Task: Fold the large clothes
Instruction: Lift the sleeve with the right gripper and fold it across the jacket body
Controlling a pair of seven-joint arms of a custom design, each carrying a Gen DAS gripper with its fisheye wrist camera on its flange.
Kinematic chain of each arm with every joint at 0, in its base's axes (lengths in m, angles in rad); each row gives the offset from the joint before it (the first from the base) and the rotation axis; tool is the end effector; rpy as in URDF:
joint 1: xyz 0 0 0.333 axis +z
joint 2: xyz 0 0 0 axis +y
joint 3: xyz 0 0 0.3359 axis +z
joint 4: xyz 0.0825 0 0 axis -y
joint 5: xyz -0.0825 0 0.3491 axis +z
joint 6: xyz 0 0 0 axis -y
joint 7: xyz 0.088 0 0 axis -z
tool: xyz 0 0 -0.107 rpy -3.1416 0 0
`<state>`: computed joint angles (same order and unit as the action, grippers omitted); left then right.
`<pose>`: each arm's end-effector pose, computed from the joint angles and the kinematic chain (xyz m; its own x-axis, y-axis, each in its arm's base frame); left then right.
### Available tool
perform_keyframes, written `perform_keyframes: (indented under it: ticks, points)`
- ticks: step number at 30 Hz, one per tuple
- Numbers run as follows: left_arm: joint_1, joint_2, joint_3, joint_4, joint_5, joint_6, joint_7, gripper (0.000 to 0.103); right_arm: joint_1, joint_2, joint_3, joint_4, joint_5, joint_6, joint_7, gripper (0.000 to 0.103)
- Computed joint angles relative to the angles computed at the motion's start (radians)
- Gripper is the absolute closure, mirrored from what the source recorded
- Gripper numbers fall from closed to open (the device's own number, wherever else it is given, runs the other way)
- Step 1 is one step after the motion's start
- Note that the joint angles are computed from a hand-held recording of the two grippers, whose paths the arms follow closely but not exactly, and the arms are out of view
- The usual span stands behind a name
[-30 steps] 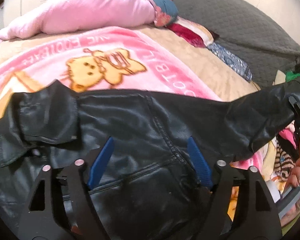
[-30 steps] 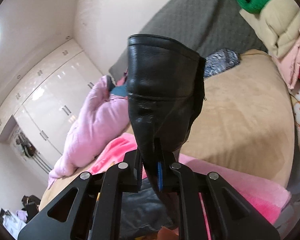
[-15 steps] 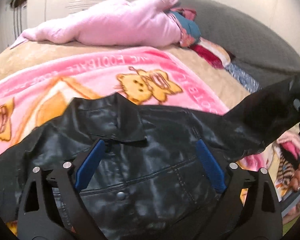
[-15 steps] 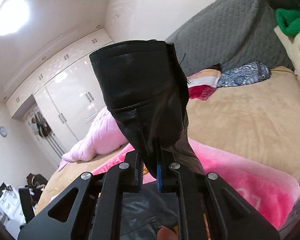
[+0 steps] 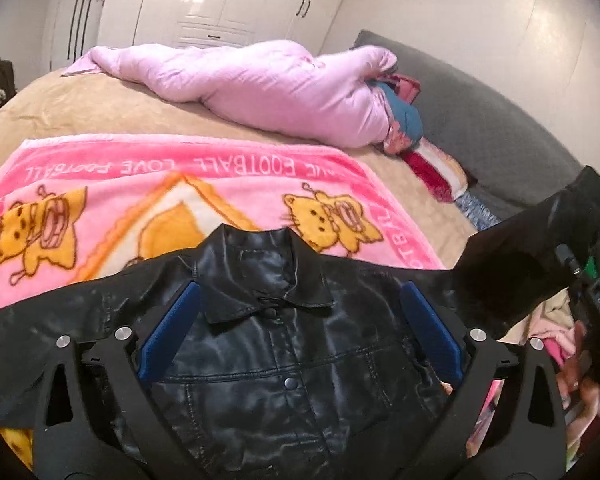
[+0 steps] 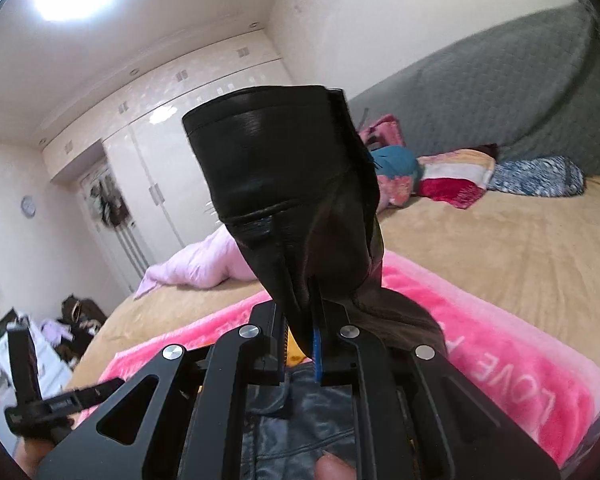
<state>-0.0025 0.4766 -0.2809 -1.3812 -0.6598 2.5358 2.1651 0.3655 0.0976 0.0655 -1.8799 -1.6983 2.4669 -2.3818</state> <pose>0.7030 -0.1458 0.5524 -0.4859 -0.8045 0.3416 -0.6852 0.1081 -0.7203 0.5406 0.2490 0.5420 -0.3276 -0.8622 -0.3865 -0.1105 0.4412 -0.8906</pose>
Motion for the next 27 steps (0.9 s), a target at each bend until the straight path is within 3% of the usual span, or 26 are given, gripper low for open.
perform_keyframes:
  ticks: [8, 16, 24, 27]
  points:
    - [0.064, -0.023, 0.006, -0.035, -0.069, -0.048, 0.061, 0.010, 0.077, 0.139, -0.002, 0.160, 0.099, -0.011, -0.132, 0.095]
    - [0.128, -0.061, 0.013, -0.082, -0.174, -0.083, 0.125, 0.010, 0.169, 0.269, -0.051, 0.318, 0.183, 0.020, -0.281, 0.094]
    - [0.150, -0.083, 0.027, -0.099, -0.248, -0.115, 0.169, 0.010, 0.236, 0.353, -0.107, 0.417, 0.254, 0.086, -0.400, 0.094]
    - [0.161, -0.078, 0.033, -0.088, -0.265, -0.164, 0.168, 0.010, 0.253, 0.378, -0.118, 0.438, 0.295, 0.112, -0.441, 0.094]
